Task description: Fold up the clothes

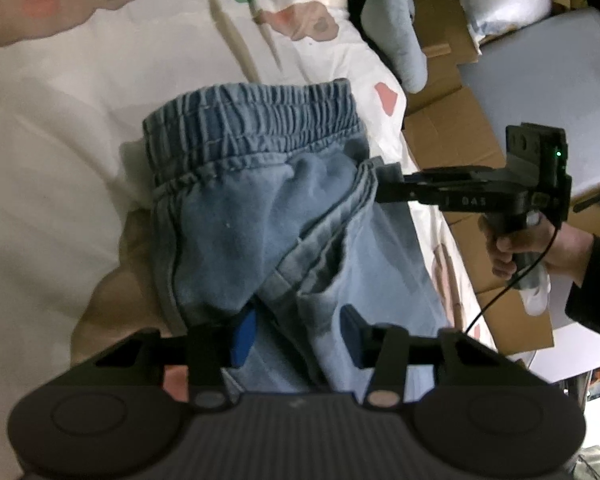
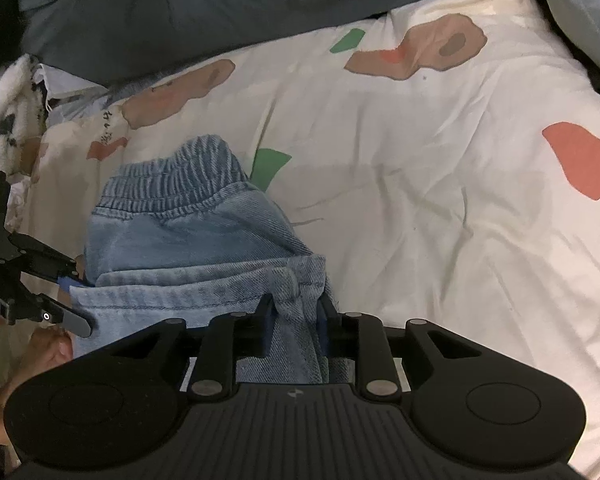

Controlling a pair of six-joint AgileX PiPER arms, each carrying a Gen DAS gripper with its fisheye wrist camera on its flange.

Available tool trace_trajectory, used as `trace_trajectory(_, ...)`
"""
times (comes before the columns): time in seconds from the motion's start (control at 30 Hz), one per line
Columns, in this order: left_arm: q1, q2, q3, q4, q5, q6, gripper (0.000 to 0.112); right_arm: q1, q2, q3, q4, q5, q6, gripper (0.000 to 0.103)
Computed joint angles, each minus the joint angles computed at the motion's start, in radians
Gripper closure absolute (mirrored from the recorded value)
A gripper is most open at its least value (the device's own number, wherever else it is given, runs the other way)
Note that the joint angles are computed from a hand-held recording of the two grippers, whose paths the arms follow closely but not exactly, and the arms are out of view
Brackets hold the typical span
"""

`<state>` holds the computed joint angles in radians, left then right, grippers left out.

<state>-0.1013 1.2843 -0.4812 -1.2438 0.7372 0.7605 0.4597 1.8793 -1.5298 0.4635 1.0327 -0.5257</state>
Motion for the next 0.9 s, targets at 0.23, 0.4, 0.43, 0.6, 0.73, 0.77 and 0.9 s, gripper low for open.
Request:
trace_trajectory(0.23,-0.018,-0.035,0.028,-0.084,-0.040,-0.008,0.066,-0.007,-0.015,0.010,0.015,0.000,-0.014,0.083)
trace_trajectory(0.4,-0.035,-0.092,0.028,-0.052,-0.074,-0.027,0.078,-0.008,-0.070,0.033,0.018,-0.003,-0.049,0.090)
trace_trajectory(0.43,-0.034,-0.092,0.031,-0.066,-0.073,-0.016,0.079,-0.010,-0.081,0.040,0.022,-0.004,-0.051,0.091)
trace_trajectory(0.6,-0.036,-0.117,0.026,-0.070,-0.068,0.004,0.094,-0.014,-0.143,0.079,0.039,-0.021,-0.048,0.092)
trace_trajectory(0.73,-0.047,-0.154,-0.002,-0.048,-0.055,-0.020,0.096,-0.010,-0.170,0.074,0.028,-0.015,-0.028,0.092)
trace_trajectory(0.77,-0.046,-0.163,-0.009,-0.042,-0.049,-0.030,0.096,-0.010,-0.176,0.072,0.029,-0.012,-0.027,0.092)
trace_trajectory(0.9,-0.022,-0.200,-0.038,0.009,-0.017,-0.084,0.096,-0.012,-0.193,0.047,0.025,0.005,-0.012,0.092)
